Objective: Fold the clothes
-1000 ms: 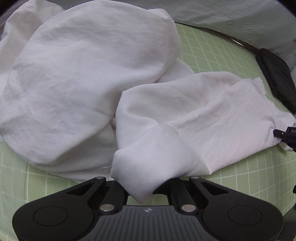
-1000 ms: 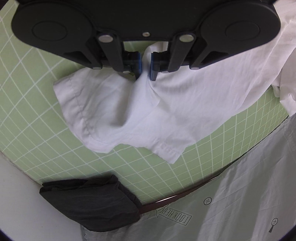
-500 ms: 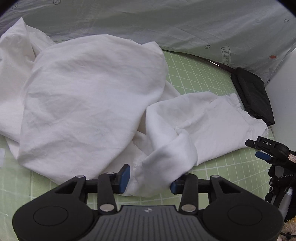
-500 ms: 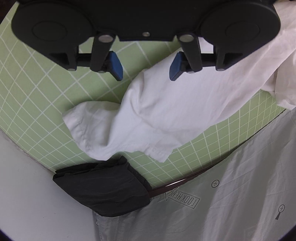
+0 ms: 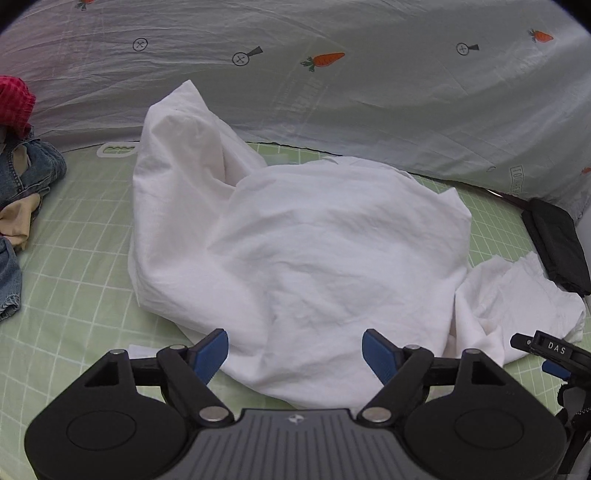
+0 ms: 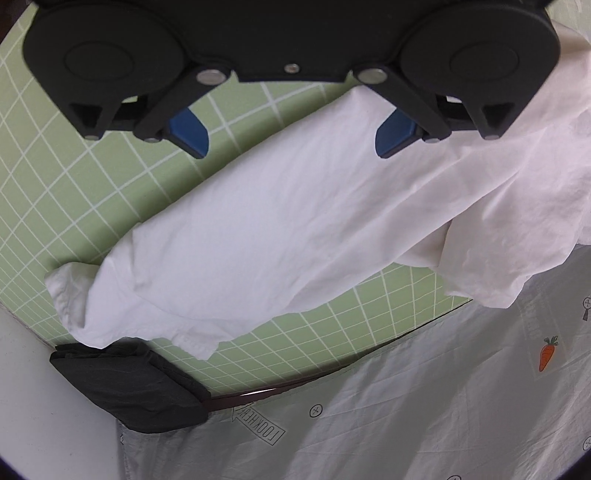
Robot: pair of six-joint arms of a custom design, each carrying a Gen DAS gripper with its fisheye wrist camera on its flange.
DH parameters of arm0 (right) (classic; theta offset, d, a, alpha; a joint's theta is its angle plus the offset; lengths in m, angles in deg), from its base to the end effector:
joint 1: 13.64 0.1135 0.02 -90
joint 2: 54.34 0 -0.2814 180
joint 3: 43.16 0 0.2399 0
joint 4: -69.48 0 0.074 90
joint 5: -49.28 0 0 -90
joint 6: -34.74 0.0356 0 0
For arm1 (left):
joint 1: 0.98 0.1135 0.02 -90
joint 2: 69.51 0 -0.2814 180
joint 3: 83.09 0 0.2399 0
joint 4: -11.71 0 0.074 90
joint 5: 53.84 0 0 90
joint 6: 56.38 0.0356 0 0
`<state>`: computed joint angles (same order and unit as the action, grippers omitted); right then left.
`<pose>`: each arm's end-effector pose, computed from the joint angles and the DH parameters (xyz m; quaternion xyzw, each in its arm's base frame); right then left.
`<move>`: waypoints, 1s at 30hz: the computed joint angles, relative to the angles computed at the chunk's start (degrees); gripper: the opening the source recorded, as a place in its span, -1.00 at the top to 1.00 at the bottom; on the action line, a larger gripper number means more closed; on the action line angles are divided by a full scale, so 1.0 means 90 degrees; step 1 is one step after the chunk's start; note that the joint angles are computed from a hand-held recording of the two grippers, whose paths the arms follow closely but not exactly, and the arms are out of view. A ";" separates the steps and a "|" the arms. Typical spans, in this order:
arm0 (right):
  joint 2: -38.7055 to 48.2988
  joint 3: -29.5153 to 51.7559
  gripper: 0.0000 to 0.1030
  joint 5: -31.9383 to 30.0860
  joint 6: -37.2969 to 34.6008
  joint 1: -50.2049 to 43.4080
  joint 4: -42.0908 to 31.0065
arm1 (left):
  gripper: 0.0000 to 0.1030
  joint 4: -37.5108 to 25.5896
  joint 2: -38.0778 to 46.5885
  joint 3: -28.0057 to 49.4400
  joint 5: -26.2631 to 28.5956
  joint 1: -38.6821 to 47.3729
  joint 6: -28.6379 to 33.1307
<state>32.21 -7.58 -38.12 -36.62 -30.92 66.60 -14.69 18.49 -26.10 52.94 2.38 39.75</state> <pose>0.2084 -0.0665 0.1196 0.2998 0.9019 -0.0179 0.3104 0.2741 0.0058 0.1801 0.0639 0.9483 -0.1166 0.2882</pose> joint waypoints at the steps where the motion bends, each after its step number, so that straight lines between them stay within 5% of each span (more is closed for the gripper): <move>1: 0.0107 0.0041 -0.90 0.0119 0.0233 0.0205 0.0020 | -0.56 0.0066 0.0236 0.0159 0.0023 0.0198 0.0071; 7: 0.0700 0.0534 -0.90 0.0895 0.1437 0.1344 -0.0209 | -0.56 0.0196 0.1892 0.1610 -0.0091 0.0881 0.0638; 15: 0.0510 0.0799 -0.91 0.1843 0.2102 0.2155 -0.1241 | -0.52 -0.0266 0.3653 0.3416 0.0099 0.1056 0.0746; 16: 0.0491 0.0808 -0.91 0.1894 0.2163 0.2170 -0.1360 | -0.41 -0.0375 0.3774 0.3554 0.0099 0.1054 0.0732; 19: 0.0485 0.0841 -0.92 0.1947 0.2283 0.2149 -0.1575 | 0.62 -0.0776 0.3990 0.3815 0.0130 0.1041 0.0858; 20: 0.0499 0.0857 -0.92 0.1942 0.2283 0.2137 -0.1596 | 0.80 -0.0800 0.3922 0.3733 0.0197 0.1049 0.0924; 30: 0.0417 0.0548 -0.92 0.1201 0.1222 0.1676 -0.0700 | 0.95 -0.0425 0.2045 0.1600 0.0411 0.0851 0.0517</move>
